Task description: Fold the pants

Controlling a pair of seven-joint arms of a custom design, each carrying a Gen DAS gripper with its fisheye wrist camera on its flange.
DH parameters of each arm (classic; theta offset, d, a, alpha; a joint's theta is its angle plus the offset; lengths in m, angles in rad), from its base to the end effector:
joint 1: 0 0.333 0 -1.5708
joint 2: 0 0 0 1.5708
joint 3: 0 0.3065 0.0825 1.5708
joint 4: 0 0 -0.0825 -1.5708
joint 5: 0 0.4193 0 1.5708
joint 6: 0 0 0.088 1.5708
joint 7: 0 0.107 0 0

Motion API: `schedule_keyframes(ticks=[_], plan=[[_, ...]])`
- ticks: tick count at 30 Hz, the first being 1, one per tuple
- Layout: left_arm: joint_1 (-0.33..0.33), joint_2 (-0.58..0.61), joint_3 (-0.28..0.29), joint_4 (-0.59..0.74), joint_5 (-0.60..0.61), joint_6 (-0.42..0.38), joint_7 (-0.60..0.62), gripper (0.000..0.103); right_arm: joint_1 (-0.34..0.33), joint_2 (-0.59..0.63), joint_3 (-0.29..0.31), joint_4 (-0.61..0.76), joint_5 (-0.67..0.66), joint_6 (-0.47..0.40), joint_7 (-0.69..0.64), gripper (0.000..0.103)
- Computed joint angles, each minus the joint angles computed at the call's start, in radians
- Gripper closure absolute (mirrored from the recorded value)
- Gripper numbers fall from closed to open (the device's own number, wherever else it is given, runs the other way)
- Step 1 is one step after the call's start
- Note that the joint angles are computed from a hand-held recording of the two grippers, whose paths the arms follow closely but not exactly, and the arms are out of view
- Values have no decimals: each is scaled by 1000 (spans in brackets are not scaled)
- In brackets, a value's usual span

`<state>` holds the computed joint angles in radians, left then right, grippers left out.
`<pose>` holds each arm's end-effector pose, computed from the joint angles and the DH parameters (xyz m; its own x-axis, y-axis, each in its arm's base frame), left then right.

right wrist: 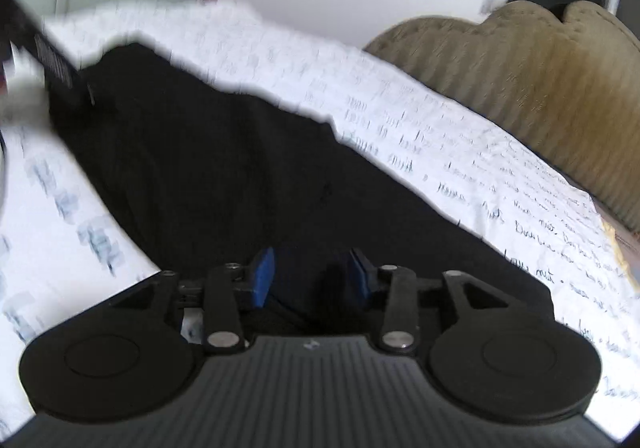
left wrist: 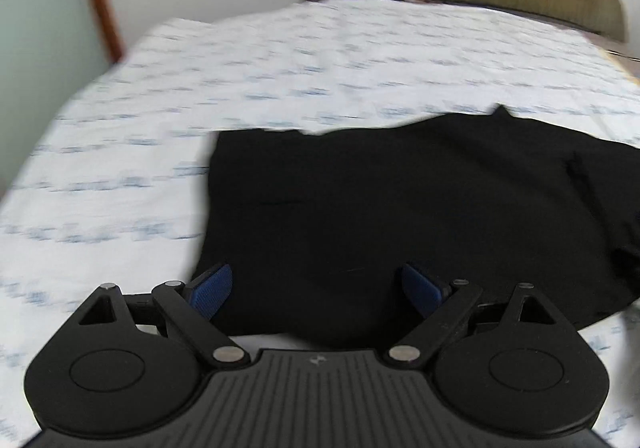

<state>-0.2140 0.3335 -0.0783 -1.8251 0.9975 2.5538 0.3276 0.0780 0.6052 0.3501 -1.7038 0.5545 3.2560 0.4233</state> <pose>0.6602 -0.2070 0.3625 0.2639 -0.9546 -0.1385 -0.7288 -0.1033 -0.6769 0.7054 0.2175 0.3259 0.5898 -0.7425 0.3174 -0.3169 -0.5744 -0.7548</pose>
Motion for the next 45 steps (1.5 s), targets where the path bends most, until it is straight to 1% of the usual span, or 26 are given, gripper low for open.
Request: schedule_keyframes(ticks=[1, 2, 3, 4, 5, 6, 7, 8, 9, 11, 12, 14, 17, 21, 24, 25, 27, 28, 31, 34, 36, 37, 39, 40, 41, 45], plan=[[-15, -25, 15, -27, 42, -26, -47, 10, 52, -7, -52, 1, 15, 15, 15, 67], [-21, -48, 23, -52, 81, -46, -93, 10, 70, -11, -70, 4, -41, 20, 92, 68], [-22, -73, 26, -79, 114, -64, -137, 10, 57, -11, -52, 5, -166, 14, 214, 68], [-15, -94, 25, -99, 132, -80, -168, 10, 9, -8, 0, -10, -318, 38, 331, 70], [-6, -116, 22, -120, 146, -95, -199, 10, -70, 3, 87, -30, -494, 65, 436, 71], [4, -136, 19, -139, 160, -111, -233, 10, -145, 20, 175, -38, -615, 77, 480, 70], [14, -157, 17, -159, 173, -129, -273, 10, -206, 44, 262, -37, -666, 73, 456, 71], [27, -171, 12, -171, 176, -145, -299, 10, -250, 75, 349, -28, -647, 50, 363, 71], [41, -185, 7, -184, 171, -154, -313, 10, -259, 101, 407, -10, -558, 21, 213, 71], [68, -214, -2, -215, 154, -156, -336, 10, -199, 158, 446, 68, -327, -21, -107, 71], [81, -228, -6, -233, 145, -147, -346, 11, -186, 161, 465, 63, -271, -16, -214, 71], [106, -253, -12, -269, 131, -108, -359, 10, -123, 207, 448, 116, -298, -13, -287, 71], [127, -268, -24, -298, 123, -74, -363, 11, -21, 260, 394, 193, -321, -2, -372, 71], [133, -271, -36, -309, 138, -84, -361, 11, 161, 305, 223, 299, -349, 54, -447, 64], [140, -266, -35, -309, 143, -64, -373, 11, 229, 349, 162, 353, -380, 109, -477, 64], [145, -265, -32, -310, 140, -45, -377, 11, 243, 366, 156, 378, -388, 118, -477, 64], [156, -267, -26, -315, 133, 5, -391, 11, 262, 388, 145, 408, -411, 121, -479, 82], [163, -270, -22, -320, 137, 35, -406, 11, 275, 395, 132, 423, -415, 107, -479, 88], [182, -284, -12, -337, 149, 129, -460, 11, 283, 419, 145, 476, -390, 61, -452, 89], [200, -293, -3, -344, 199, 200, -564, 10, 246, 389, 196, 517, -249, -101, -352, 90], [214, -276, 1, -332, 169, 246, -568, 10, 233, 379, 216, 541, -186, -155, -324, 89], [220, -262, 3, -325, 143, 276, -560, 10, 250, 370, 187, 550, -169, -180, -305, 89], [228, -228, 6, -309, 88, 332, -527, 10, 315, 371, 87, 580, -165, -222, -265, 89], [230, -212, 4, -304, 39, 351, -497, 10, 334, 383, 63, 595, -164, -228, -271, 89], [232, -198, 3, -304, -6, 378, -470, 10, 344, 385, 49, 593, -156, -225, -277, 89], [248, -153, 3, -318, -182, 526, -381, 10, 325, 391, 82, 606, -75, -227, -309, 89]])
